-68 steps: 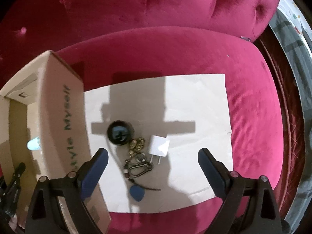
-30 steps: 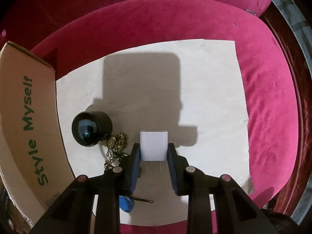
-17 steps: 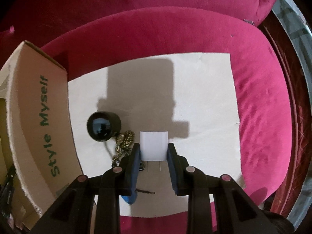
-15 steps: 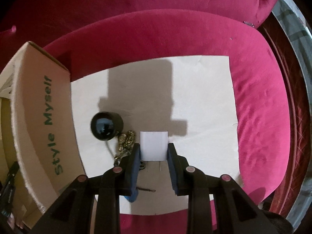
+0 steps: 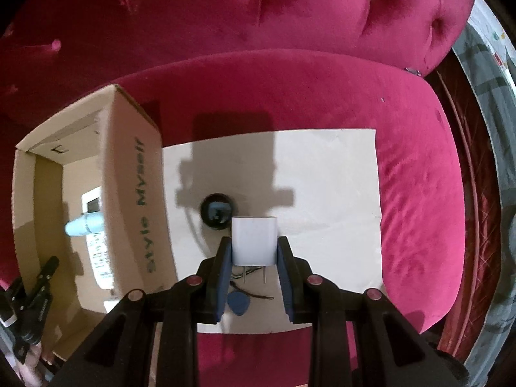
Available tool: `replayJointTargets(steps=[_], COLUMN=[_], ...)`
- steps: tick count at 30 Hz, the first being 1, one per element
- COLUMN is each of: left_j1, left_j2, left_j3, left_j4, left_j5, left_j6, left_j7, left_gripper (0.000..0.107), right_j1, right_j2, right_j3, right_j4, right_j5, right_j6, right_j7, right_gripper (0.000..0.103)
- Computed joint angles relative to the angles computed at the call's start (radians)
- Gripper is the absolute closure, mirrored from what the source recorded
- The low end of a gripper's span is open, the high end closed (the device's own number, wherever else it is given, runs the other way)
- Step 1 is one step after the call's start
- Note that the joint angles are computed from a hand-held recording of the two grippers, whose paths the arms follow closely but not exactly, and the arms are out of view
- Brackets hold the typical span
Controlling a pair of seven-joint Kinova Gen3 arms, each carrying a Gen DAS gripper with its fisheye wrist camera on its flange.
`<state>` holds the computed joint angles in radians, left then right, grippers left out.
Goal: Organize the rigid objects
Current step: 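Lift the small charger and carry it over the box with the right tool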
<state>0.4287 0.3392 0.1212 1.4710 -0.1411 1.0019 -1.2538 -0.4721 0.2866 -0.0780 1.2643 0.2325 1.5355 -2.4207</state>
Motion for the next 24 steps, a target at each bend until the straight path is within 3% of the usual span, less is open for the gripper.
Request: replayJointTargets(steps=[24], left_j1=[0.002], left_j2=[0.000], left_j3=[-0.001], left_j4=[0.000], left_j5=[-0.004], left_j6=[0.001], left_j7=[0.006], left_gripper=[0.092], right_j1=[-0.148], right_j2=[0.136], right_j3=[0.002], right_j4=[-0.336], right_j5=[0.020], right_j6=[0.121], right_j7=[0.112], right_gripper=[0.075])
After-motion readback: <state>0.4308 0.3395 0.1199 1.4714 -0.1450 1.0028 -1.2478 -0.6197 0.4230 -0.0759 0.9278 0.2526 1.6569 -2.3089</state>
